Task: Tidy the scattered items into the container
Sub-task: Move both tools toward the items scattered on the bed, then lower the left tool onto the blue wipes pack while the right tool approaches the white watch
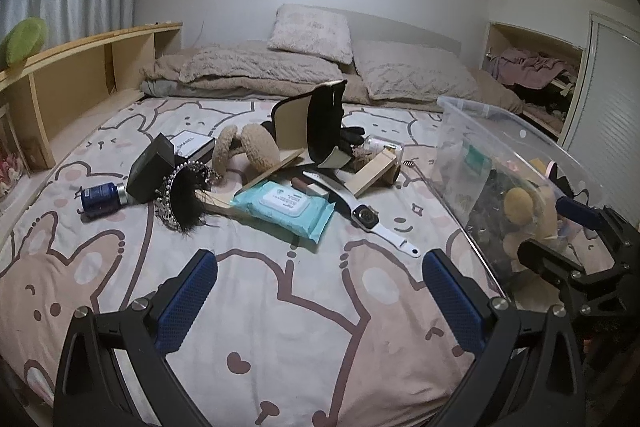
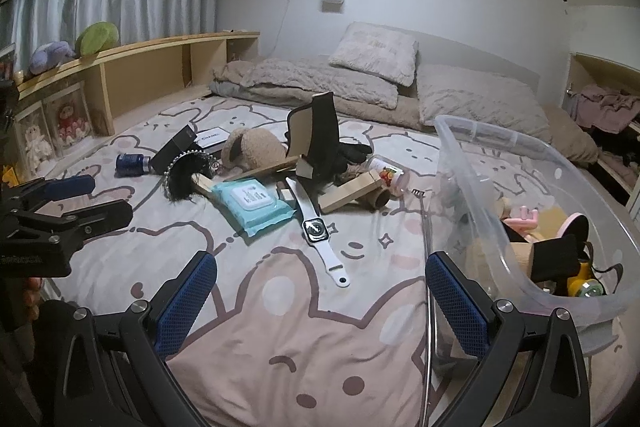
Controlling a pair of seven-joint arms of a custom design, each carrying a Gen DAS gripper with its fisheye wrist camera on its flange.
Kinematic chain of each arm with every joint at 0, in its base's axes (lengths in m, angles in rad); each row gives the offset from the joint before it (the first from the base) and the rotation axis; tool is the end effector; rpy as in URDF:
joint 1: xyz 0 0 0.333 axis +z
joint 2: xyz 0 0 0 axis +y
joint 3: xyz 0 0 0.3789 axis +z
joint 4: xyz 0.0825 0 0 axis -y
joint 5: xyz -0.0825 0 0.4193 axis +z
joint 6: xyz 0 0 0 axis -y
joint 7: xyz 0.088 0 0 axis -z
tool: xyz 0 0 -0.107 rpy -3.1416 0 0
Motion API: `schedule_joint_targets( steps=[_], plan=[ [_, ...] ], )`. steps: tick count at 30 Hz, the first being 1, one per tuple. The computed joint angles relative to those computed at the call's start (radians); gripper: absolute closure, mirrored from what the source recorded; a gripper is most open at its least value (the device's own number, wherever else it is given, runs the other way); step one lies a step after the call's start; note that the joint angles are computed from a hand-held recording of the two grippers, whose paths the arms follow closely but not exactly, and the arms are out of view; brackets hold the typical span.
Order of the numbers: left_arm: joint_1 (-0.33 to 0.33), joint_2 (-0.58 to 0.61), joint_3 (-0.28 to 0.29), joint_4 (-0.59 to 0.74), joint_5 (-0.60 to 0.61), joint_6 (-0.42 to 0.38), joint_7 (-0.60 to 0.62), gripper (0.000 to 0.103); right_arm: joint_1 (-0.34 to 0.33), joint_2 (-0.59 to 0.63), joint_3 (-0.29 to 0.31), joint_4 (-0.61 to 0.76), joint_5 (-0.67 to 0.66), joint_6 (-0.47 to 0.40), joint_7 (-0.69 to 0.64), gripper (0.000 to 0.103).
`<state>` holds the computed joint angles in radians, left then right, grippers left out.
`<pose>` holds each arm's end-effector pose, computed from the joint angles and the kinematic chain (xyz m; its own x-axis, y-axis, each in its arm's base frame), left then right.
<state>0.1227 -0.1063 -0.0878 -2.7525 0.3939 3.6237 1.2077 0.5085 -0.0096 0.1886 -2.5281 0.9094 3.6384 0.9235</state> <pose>0.4446 -0.0338 0.3967 -0.1033 -0.9893 0.1034 -0.5866 -0.0233 -0.8095 0.4368 0.2338 0.4241 0.2653 -0.9624 0.0578 -0.5110 -0.1912 -0.8380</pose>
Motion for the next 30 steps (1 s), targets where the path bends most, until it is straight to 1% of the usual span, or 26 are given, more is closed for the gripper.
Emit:
schedule_joint_targets(
  steps=[4, 6, 9, 11, 13, 15, 18, 19, 22, 24, 26, 30],
  plan=[
    [-0.001, 0.027, -0.031, 0.022, -0.090, -0.011, 0.082, 0.000, -0.008, 0.017, -0.009, 0.013, -0.065, -0.036, 0.031, 0.000],
    [-0.010, 0.038, -0.021, 0.039, -0.079, -0.016, 0.074, 0.000, -0.005, 0.032, -0.008, 0.029, -0.052, -0.040, 0.001, 0.000],
    [-0.019, 0.052, -0.009, 0.063, -0.060, -0.009, 0.061, 0.000, 0.006, 0.054, -0.010, 0.061, -0.003, -0.049, -0.079, 0.000],
    [-0.023, 0.062, -0.002, 0.083, -0.046, -0.007, 0.052, 0.000, 0.008, 0.066, -0.013, 0.077, 0.000, -0.060, -0.101, 0.000],
    [-0.024, 0.075, 0.011, 0.109, 0.002, -0.009, 0.014, 0.000, 0.009, 0.080, -0.017, 0.093, 0.000, -0.072, -0.120, 0.000],
    [-0.018, 0.096, 0.032, 0.148, 0.112, -0.008, -0.075, 0.000, 0.017, 0.096, -0.026, 0.116, 0.028, -0.083, -0.169, 0.000],
    [-0.007, 0.126, 0.041, 0.200, 0.227, -0.013, -0.181, 0.000, 0.021, 0.119, -0.037, 0.148, 0.049, -0.105, -0.216, 0.000],
    [-0.003, 0.140, 0.042, 0.220, 0.252, -0.014, -0.206, 0.000, 0.018, 0.126, -0.039, 0.156, 0.040, -0.116, -0.215, 0.000],
    [-0.003, 0.179, 0.039, 0.259, 0.269, -0.015, -0.227, 0.000, -0.009, 0.150, -0.037, 0.173, -0.032, -0.144, -0.167, 0.000],
    [0.011, 0.215, 0.036, 0.292, 0.317, -0.004, -0.280, 0.000, -0.018, 0.169, -0.045, 0.190, -0.061, -0.167, -0.148, 0.000],
    [0.013, 0.246, 0.035, 0.316, 0.328, -0.004, -0.303, 0.000, -0.011, 0.188, -0.064, 0.206, -0.067, -0.185, -0.150, 0.000],
    [-0.007, 0.302, 0.047, 0.349, 0.282, -0.016, -0.273, 0.000, 0.066, 0.232, -0.151, 0.257, 0.005, -0.216, -0.234, 0.000]
  ],
)
